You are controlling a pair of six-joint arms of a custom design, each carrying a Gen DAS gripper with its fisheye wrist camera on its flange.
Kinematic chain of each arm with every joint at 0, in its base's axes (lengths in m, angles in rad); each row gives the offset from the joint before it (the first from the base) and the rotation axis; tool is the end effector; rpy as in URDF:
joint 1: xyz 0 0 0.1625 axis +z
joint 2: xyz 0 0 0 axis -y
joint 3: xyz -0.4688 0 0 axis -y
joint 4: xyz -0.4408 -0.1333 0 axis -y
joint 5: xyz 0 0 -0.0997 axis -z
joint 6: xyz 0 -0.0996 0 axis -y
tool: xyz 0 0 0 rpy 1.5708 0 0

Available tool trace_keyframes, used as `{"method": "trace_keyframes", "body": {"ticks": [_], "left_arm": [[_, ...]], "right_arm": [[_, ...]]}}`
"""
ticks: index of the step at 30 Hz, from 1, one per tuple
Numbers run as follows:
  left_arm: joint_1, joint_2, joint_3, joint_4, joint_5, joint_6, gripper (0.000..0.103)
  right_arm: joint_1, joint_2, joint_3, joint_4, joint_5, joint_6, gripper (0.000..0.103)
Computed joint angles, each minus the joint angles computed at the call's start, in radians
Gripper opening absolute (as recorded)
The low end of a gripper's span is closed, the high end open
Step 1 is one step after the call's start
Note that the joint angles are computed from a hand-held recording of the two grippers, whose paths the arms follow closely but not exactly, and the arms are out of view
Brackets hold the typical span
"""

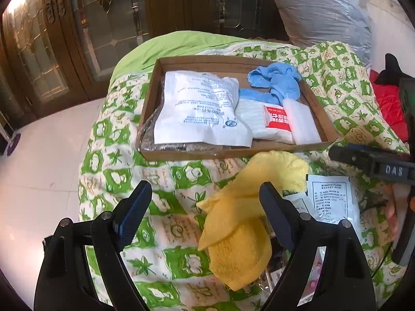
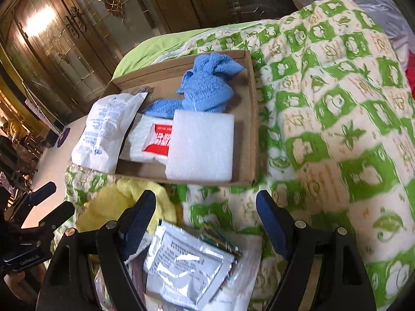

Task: Organize soft objects
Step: 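Open both tools and withdraw them from the tray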

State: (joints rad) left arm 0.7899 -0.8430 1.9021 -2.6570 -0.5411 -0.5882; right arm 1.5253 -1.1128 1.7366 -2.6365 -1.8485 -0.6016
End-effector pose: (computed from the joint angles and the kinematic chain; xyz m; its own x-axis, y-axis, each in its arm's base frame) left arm -0.2873 -0.6005 0.0796 -0.7084 -0.1061 -0.6978 0.3733 0.7827 -0.4980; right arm 0.0742 -0.7002 0.2816 -0.8109 -0.3784 0.4463 -0.5068 0.8355 -0.2123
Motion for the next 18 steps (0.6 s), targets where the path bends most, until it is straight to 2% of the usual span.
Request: {"method": "trace_keyframes", "body": {"ticks": [12,18], "left_arm": [[0.002,-0.003,-0.001,0.025,-0.021,-0.017,0.085],[0.014,-0.005,-0.006,0.035,-0.044,-0.041,0.085]], "right_arm": [[-0.008,-0.073,0.09,0.027,-0.034,-0.055,0.08],[-0.003,-0.072,0.108,0.036,-0.064,-0.088,0.08]]}}
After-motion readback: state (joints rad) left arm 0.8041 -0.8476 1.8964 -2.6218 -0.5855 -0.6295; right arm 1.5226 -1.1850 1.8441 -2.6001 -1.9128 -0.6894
